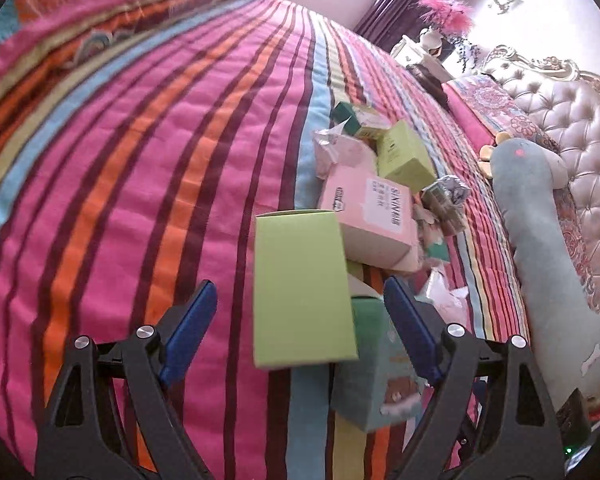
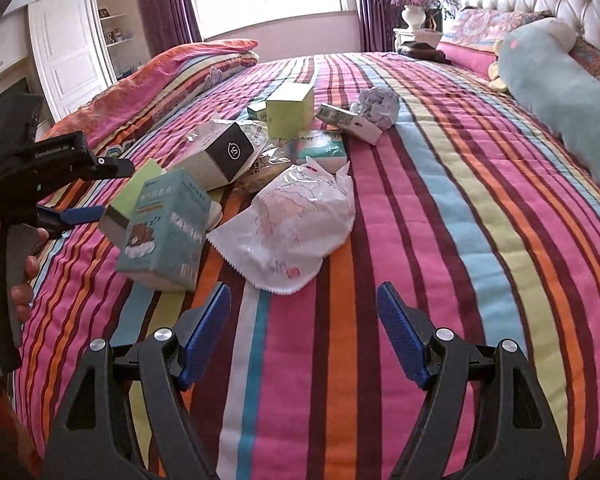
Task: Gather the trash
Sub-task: 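Move both open tools back over the boxes on the bed, then grasp lime-green box with left tool while right tool grasps white plastic bag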
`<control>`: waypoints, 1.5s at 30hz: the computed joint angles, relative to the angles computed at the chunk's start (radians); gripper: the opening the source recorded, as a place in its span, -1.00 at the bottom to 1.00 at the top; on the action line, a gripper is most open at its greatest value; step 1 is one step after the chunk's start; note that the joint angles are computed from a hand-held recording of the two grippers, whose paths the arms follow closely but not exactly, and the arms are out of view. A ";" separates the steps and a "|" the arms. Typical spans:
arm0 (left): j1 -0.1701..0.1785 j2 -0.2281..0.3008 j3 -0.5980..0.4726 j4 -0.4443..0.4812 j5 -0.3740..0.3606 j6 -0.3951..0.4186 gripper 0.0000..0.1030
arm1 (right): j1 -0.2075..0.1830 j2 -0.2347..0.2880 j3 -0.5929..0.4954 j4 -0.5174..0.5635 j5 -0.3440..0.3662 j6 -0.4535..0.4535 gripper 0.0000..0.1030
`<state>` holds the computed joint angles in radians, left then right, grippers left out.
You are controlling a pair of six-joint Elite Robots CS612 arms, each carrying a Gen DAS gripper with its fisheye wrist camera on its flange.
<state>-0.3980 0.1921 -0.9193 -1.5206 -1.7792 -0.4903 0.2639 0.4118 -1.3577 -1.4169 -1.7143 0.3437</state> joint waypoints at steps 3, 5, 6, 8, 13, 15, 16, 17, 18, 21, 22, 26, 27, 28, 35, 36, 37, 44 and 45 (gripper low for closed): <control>0.003 -0.018 0.052 0.000 -0.002 0.007 0.61 | -0.002 -0.017 0.038 -0.008 -0.003 -0.006 0.39; 0.006 -0.027 0.081 -0.001 -0.002 -0.005 0.61 | -0.002 -0.029 0.068 -0.011 -0.014 0.000 0.39; 0.010 -0.031 0.096 -0.008 -0.014 -0.017 0.61 | -0.005 -0.034 0.084 -0.014 -0.013 0.010 0.39; 0.016 -0.034 0.115 -0.020 -0.036 -0.033 0.61 | -0.009 -0.042 0.110 -0.019 -0.006 0.031 0.39; 0.014 -0.039 0.138 -0.029 -0.033 -0.007 0.61 | -0.012 -0.074 0.194 -0.028 -0.008 0.046 0.56; 0.009 -0.037 0.135 -0.029 -0.012 0.021 0.53 | -0.011 -0.091 0.229 -0.028 -0.013 0.027 0.60; 0.007 -0.032 0.128 -0.039 -0.015 0.042 0.30 | -0.008 -0.100 0.247 -0.030 -0.025 0.008 0.59; 0.009 -0.028 0.125 -0.049 -0.039 0.049 0.12 | -0.008 -0.103 0.255 -0.036 -0.021 -0.009 0.59; 0.012 -0.026 0.124 -0.054 -0.078 0.044 -0.07 | -0.010 -0.104 0.258 -0.034 -0.013 -0.014 0.58; 0.010 -0.023 0.112 -0.044 -0.068 0.070 -0.07 | -0.018 -0.094 0.228 -0.022 0.019 -0.010 0.15; 0.012 -0.016 0.099 -0.044 -0.072 0.066 -0.08 | -0.024 -0.089 0.212 -0.013 0.047 0.003 0.06; 0.025 0.027 0.015 -0.046 -0.116 0.024 -0.08 | -0.035 -0.056 0.121 0.032 0.097 -0.004 -0.04; 0.027 0.043 -0.019 -0.040 -0.123 0.019 -0.08 | -0.033 -0.039 0.076 0.045 0.088 -0.008 -0.04; 0.028 0.060 -0.059 -0.028 -0.121 0.021 -0.08 | -0.033 -0.026 0.043 0.049 0.090 -0.003 -0.04; 0.018 0.182 -0.383 0.072 -0.089 0.103 -0.08 | -0.022 0.075 -0.223 0.113 0.122 0.020 -0.04; 0.014 0.203 -0.439 0.097 -0.091 0.122 -0.08 | -0.012 0.093 -0.271 0.138 0.120 0.012 -0.04; 0.008 0.225 -0.496 0.126 -0.093 0.143 -0.08 | -0.008 0.101 -0.294 0.150 0.128 0.013 -0.04; -0.033 0.350 -0.820 0.338 -0.149 0.191 -0.08 | 0.036 0.169 -0.482 0.240 0.218 0.048 -0.04; -0.040 0.360 -0.847 0.361 -0.152 0.197 -0.08 | 0.041 0.172 -0.495 0.254 0.226 0.052 -0.04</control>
<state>-0.4377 0.5526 -1.7665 -1.1596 -1.9311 -0.2933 0.3051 0.5835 -1.8526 -1.1630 -1.4885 0.3952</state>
